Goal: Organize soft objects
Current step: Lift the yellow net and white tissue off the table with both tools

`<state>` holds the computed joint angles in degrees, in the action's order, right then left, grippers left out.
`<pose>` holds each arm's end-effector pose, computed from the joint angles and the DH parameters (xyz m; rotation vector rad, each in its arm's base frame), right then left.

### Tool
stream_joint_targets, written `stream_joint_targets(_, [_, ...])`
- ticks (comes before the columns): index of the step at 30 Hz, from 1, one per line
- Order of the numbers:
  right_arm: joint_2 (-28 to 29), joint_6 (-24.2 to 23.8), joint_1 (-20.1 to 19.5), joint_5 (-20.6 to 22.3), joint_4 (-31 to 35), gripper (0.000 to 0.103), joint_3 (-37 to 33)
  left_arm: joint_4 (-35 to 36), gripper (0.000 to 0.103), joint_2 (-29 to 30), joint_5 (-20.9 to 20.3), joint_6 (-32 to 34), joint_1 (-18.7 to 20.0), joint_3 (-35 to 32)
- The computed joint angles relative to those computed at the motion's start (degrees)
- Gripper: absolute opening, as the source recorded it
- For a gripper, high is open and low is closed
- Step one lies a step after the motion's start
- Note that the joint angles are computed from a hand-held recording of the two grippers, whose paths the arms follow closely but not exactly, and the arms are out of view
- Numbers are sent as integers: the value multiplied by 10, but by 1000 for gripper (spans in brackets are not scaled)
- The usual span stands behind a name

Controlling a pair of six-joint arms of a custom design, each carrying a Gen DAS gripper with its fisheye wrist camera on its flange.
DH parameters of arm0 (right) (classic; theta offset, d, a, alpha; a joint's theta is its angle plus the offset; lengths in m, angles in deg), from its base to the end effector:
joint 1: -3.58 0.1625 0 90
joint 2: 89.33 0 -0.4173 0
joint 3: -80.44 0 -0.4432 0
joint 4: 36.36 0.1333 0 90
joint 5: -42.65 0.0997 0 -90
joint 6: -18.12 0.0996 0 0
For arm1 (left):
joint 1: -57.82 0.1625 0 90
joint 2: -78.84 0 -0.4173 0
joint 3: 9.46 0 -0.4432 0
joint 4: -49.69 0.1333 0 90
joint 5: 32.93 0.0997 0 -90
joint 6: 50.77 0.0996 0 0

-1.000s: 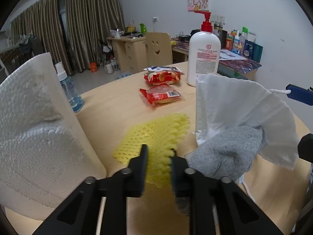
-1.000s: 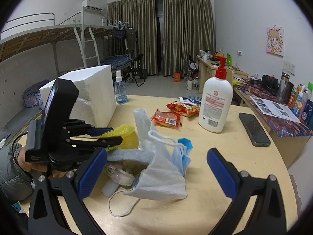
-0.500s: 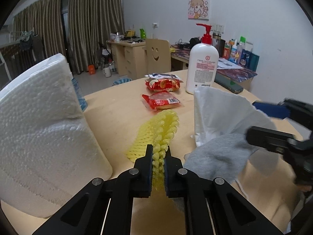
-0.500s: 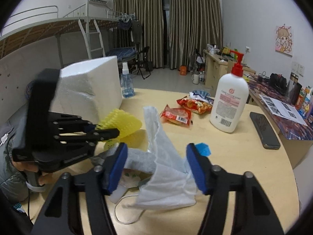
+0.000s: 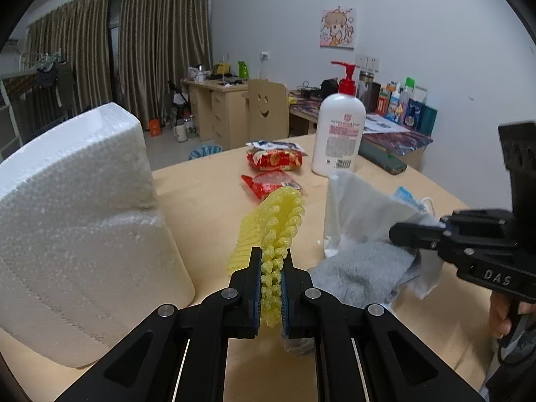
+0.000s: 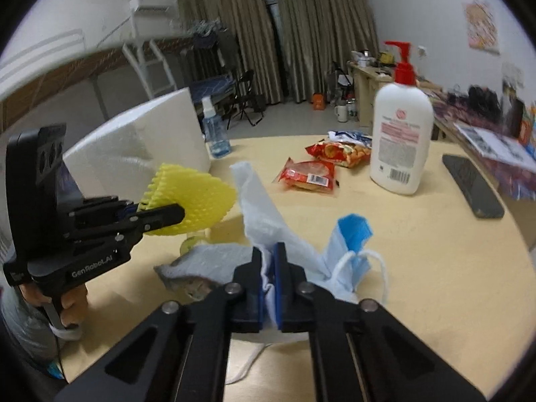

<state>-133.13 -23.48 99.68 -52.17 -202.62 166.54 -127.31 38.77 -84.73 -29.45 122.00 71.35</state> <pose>0.2057 -0.7495 0.1264 1.0917 -2.5577 0.7730 -0.1646 -0.7876 0.1598 0.6139 2.2664 -1.0230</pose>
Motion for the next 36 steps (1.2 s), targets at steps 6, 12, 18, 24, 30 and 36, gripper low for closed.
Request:
stream_joint_targets(6, [-21,31,0,26,-3,5,14,-38,10,-14,-7,6,-9,20])
stream_joint_targets(12, [-37,32,11,36,-36,5,33,-123,10,-37,-14,47,-26,67])
stream_joint_targets(18, [-53,37,16,44,-75,5,53,-165,10,-64,-28,57,-37,109])
stream_joint_targets(24, [-76,33,24,62,-124,5,82,-203,10,-86,-30,74,-51,143])
stream_joint_targets(30, [-95,25,26,81,-153,6,113,-233,10,-113,-18,80,-71,186])
stream_joint_targets(36, [-115,18,24,103,-171,6,146,-278,10,-125,15,90,-99,220])
